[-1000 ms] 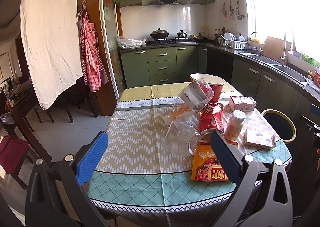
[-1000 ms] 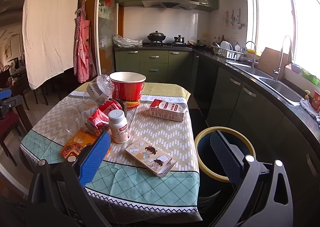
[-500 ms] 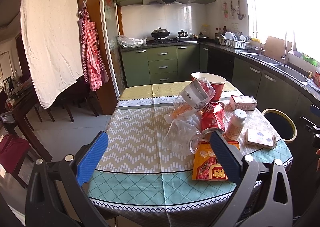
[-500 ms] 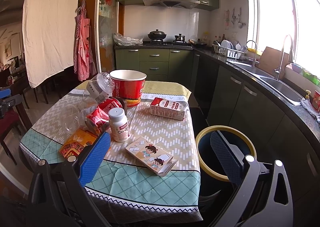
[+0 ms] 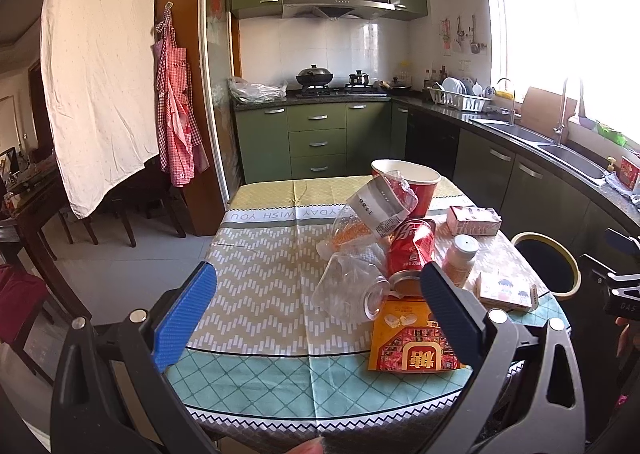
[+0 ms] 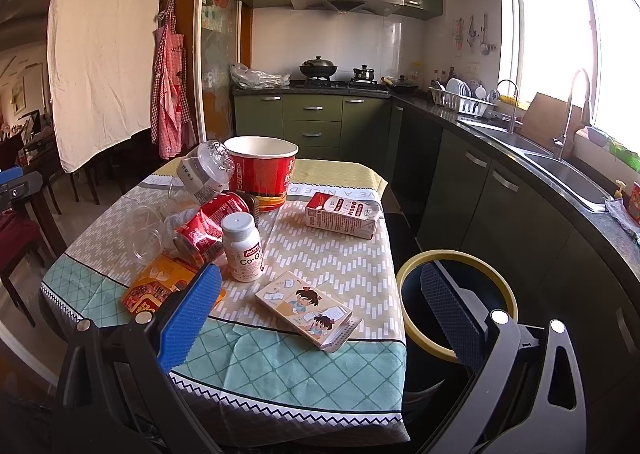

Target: Collect trash

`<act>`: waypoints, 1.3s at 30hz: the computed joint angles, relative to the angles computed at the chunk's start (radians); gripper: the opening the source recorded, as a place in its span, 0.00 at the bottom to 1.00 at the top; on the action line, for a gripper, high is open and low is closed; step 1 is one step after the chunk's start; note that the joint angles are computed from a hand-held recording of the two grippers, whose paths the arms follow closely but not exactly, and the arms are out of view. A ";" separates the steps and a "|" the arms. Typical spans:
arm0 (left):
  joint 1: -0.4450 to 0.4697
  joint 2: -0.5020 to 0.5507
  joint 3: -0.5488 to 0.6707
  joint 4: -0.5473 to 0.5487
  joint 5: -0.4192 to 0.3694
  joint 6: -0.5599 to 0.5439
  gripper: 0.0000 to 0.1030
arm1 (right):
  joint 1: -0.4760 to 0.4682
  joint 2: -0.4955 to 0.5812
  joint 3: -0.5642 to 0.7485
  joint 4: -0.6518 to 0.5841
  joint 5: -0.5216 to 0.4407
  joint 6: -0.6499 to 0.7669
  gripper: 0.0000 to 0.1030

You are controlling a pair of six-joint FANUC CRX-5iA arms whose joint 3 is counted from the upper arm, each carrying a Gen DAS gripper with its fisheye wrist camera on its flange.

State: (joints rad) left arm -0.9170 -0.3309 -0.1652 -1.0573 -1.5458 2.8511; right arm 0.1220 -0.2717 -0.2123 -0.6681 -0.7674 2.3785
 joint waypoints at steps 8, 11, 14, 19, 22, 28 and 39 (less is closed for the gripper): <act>-0.002 0.009 0.006 -0.002 -0.007 -0.005 0.94 | 0.000 0.000 0.000 0.000 -0.002 0.000 0.96; 0.001 0.008 0.006 0.002 -0.001 -0.006 0.94 | 0.001 0.001 -0.001 0.000 -0.001 0.001 0.96; 0.003 0.008 0.006 0.003 -0.001 -0.007 0.94 | 0.003 0.002 0.000 0.000 -0.002 0.000 0.96; 0.007 0.010 0.006 0.005 -0.003 -0.011 0.94 | 0.002 0.003 0.000 -0.002 -0.003 -0.002 0.96; 0.005 0.011 0.005 0.002 -0.007 -0.009 0.94 | 0.003 0.004 0.002 -0.003 -0.002 -0.004 0.96; -0.001 0.016 0.008 -0.004 -0.030 -0.003 0.94 | -0.002 0.010 0.010 -0.013 -0.004 -0.014 0.96; -0.002 0.033 0.018 -0.009 -0.054 -0.004 0.94 | -0.016 0.021 0.026 -0.033 -0.023 -0.030 0.96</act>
State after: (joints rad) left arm -0.9186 -0.2983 -0.1476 -1.0659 -1.5996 2.8467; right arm 0.1061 -0.2504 -0.1863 -0.7010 -0.7902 2.3482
